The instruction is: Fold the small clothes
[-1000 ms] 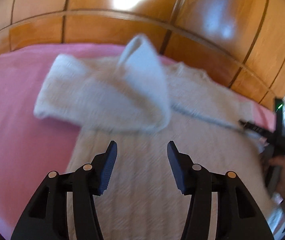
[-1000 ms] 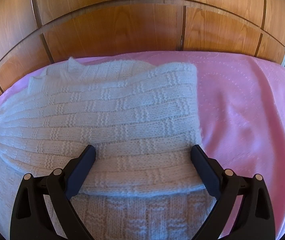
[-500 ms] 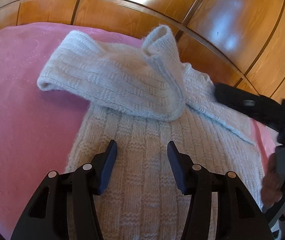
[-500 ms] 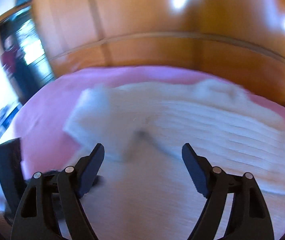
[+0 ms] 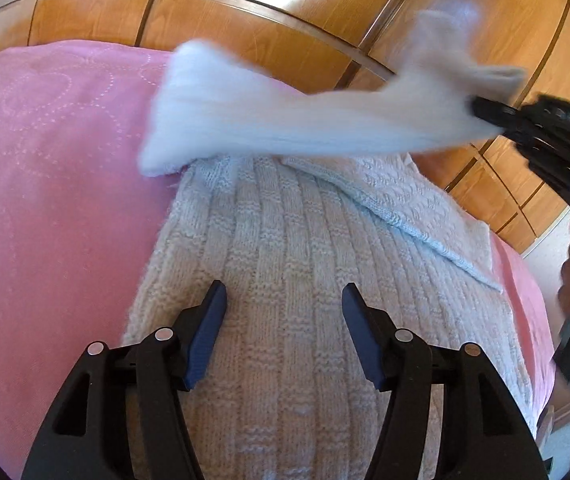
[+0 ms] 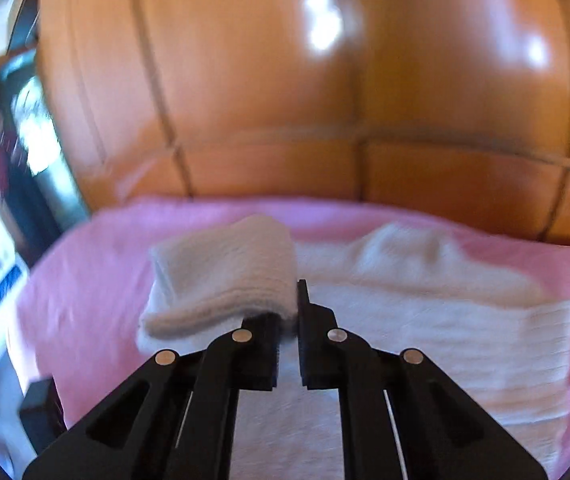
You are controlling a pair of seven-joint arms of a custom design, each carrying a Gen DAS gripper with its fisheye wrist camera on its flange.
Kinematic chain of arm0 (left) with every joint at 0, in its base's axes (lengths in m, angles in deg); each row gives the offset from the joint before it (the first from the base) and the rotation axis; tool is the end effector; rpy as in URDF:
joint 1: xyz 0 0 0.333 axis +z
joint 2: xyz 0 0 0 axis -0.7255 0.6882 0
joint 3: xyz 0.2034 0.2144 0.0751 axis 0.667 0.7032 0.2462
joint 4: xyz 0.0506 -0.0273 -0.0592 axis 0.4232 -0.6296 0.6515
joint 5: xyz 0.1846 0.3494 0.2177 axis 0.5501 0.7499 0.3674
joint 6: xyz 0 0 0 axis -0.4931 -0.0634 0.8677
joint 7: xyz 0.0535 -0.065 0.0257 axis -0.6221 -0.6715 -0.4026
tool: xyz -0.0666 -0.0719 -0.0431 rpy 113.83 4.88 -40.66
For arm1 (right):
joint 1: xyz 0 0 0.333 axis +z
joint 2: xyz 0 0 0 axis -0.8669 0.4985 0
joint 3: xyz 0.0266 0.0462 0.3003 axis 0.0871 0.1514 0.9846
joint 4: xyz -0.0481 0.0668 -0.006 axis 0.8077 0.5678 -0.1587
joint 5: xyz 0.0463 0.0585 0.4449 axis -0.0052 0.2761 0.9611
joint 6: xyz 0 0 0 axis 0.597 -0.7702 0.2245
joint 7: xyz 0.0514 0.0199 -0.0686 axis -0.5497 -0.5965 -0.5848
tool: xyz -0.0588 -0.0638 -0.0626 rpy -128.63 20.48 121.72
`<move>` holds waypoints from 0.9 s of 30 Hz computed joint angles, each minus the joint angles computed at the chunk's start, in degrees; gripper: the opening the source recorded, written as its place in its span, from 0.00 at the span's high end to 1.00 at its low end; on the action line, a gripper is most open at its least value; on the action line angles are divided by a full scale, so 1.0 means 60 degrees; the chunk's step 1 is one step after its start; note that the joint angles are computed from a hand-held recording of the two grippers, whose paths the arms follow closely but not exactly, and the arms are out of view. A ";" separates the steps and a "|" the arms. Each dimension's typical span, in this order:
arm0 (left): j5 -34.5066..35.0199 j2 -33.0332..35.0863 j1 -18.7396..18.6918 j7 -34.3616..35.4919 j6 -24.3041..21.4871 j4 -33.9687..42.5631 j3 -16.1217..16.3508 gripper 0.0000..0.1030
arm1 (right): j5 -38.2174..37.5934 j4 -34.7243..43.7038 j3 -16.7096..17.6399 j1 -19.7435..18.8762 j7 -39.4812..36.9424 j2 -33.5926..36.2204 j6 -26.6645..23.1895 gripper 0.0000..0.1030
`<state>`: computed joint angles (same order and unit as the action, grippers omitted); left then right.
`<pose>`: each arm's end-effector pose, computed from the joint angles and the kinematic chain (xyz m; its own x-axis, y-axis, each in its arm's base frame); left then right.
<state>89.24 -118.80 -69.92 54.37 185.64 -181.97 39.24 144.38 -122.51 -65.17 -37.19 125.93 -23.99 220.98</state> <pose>0.3307 -0.1977 0.3905 -0.0034 -0.9023 0.4312 -0.7078 -0.3024 -0.6384 0.5403 0.1565 0.5077 0.3353 -0.9260 -0.1735 -0.5154 -0.0262 -0.8566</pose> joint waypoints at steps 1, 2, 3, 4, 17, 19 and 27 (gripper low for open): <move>-0.0002 -0.0017 -0.0005 0.0002 -0.0015 -0.0009 0.0000 0.43 | 0.0115 0.0042 -0.0152 -0.0113 0.0110 0.0030 -0.0007 0.94; -0.0007 -0.0045 -0.0002 -0.0016 -0.0043 -0.0021 -0.0034 0.43 | 0.0194 0.0048 -0.0305 -0.0354 0.0418 0.0088 -0.0160 0.94; -0.0005 -0.0061 0.0003 -0.0025 -0.0097 -0.0015 -0.0071 0.43 | 0.0292 -0.0047 -0.0399 -0.0523 0.0597 0.0093 -0.0217 0.94; -0.0008 -0.0069 -0.0004 -0.0033 -0.0154 0.0003 -0.0105 0.43 | 0.0308 -0.0075 -0.0464 -0.0755 0.0920 0.0222 -0.0343 0.94; -0.0279 -0.0103 -0.0435 0.0450 -0.1545 0.0499 0.0063 0.40 | 0.4725 -0.0348 -0.0731 -0.1973 -0.0736 0.0580 -0.2296 0.56; -0.0659 -0.0069 -0.0802 0.0899 -0.1297 0.0545 0.0612 0.40 | 0.4774 -0.0289 -0.0674 -0.2049 -0.0773 0.0523 -0.2202 0.50; -0.1973 0.1713 -0.3658 0.1973 0.1394 0.1689 0.4458 0.27 | 0.4343 -0.0398 -0.0708 -0.2367 -0.0727 0.0533 -0.2218 0.59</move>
